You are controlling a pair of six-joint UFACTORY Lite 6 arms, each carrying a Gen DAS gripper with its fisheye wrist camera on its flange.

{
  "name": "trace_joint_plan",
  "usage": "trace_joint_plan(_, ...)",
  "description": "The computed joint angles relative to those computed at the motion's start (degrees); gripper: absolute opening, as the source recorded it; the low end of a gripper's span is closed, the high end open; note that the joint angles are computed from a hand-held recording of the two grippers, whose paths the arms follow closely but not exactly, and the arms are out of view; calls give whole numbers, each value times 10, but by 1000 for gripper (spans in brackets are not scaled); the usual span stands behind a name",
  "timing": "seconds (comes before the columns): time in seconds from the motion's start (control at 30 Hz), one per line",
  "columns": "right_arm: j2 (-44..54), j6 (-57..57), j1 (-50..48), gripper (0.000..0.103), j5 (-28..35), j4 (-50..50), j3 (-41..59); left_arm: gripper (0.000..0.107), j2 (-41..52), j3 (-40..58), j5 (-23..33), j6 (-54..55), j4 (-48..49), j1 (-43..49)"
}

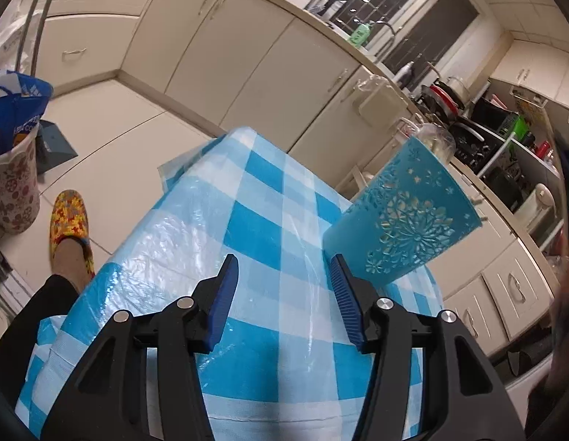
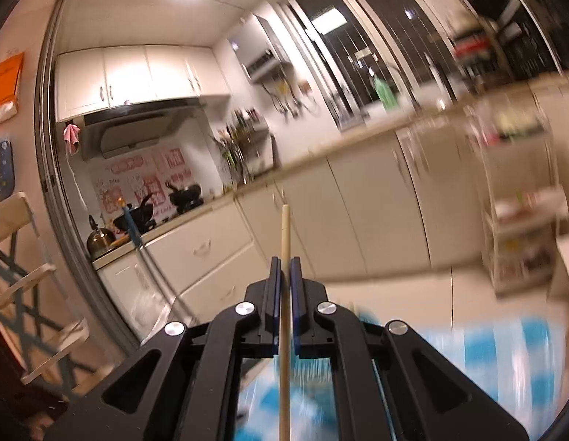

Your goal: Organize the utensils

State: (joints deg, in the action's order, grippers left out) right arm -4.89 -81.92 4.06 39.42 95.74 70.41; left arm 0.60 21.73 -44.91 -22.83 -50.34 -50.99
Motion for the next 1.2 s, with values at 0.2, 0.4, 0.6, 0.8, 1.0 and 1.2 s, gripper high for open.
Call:
trace_joint_plan(0.2,216,-6,103,6,-144,-1,195,49,-7,-16,-10,-44,33,11)
trace_joint_plan(0.4,249,-49,107,6,-156,18,171,49,-3,-22,-19,-73,64,20)
trace_joint_plan(0.6,194,-55,80,14,-134,7,85,50,-3,-18,-13,-65,50,17)
trace_joint_plan(0.8,-22,-16,13,35,-84,-14,-138,56,-11,6,24,26,-40,4)
trace_joint_plan(1.0,-381,299,-41,83,-49,-353,-386,78,-81,81,21,384,-400,-129)
trace_joint_plan(1.2,-675,659,-30,96,121,-670,-433,95,-65,282,-225,650,-683,-344)
